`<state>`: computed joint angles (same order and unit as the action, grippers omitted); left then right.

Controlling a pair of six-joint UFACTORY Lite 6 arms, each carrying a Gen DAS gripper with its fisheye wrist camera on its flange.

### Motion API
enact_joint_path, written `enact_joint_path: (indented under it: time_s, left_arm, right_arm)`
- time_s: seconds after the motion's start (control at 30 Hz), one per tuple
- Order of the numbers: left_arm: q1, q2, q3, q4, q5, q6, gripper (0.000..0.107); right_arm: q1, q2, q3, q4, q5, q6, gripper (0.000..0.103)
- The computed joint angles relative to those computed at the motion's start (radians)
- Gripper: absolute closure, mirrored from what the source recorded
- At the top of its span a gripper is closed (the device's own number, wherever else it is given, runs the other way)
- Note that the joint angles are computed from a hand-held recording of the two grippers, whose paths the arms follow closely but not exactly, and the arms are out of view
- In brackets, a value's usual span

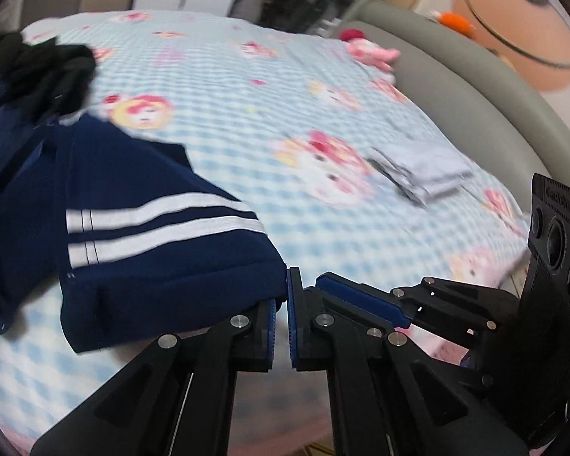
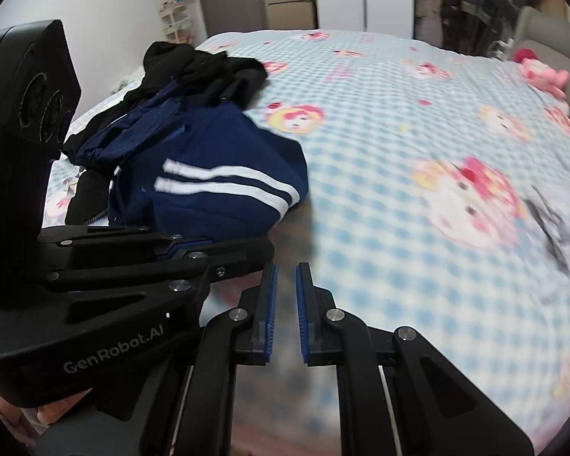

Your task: Fold clothes

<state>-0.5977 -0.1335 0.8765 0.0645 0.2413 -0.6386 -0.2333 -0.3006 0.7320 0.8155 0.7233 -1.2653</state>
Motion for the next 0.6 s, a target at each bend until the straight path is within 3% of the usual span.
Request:
enact_joint_path:
  time_s: [0.13,0.23,0.27,0.3,0.33,0.37,0.47,0.53,0.6]
  left_arm:
    - [-0.109,0.066,0.075,0.129,0.030,-0.176,0.103]
    - [-0.175,0.052,0.085,0.272,0.064,-0.336,0.104]
    - [-0.185,0.038,0.079,0.272,0.059,-0.340,0.104]
    - [-0.189,0.021,0.063,0.253,0.041,-0.328,0.103]
    - [-0.198,0.012,0.063,0.275,0.049,-0.351,0.103]
    - [-0.209,0.005,0.062,0.310,0.056,-0.387,0.103]
    - [-0.207,-0.027,0.024,0.346,0.058,-0.441,0.103]
    - [-0.172,-0.065,-0.024,0.251,0.035,-0.367,0.100]
    - [-0.150,-0.106,-0.065,0.241,0.055,-0.362,0.087]
  right_arm:
    - [-0.188,-0.052,-0.025,-0.003,0.114,-0.075,0.093]
    - [-0.307,-0.034,-0.026,0.015,0.180,-0.153,0.084]
    - [-0.327,-0.018,-0.020,0.019,0.198,-0.170,0.076]
    - [-0.345,0.004,-0.013,0.024,0.222,-0.189,0.050]
    - [-0.361,0.027,-0.006,0.028,0.246,-0.206,0.039]
    - [-0.377,0.050,0.003,0.031,0.269,-0.222,0.034]
    - [-0.375,0.080,-0.008,0.102,0.299,-0.272,0.035]
    - [-0.307,0.074,-0.039,0.118,0.213,-0.282,0.051]
    - [-0.229,0.077,-0.057,0.114,0.105,-0.250,0.082]
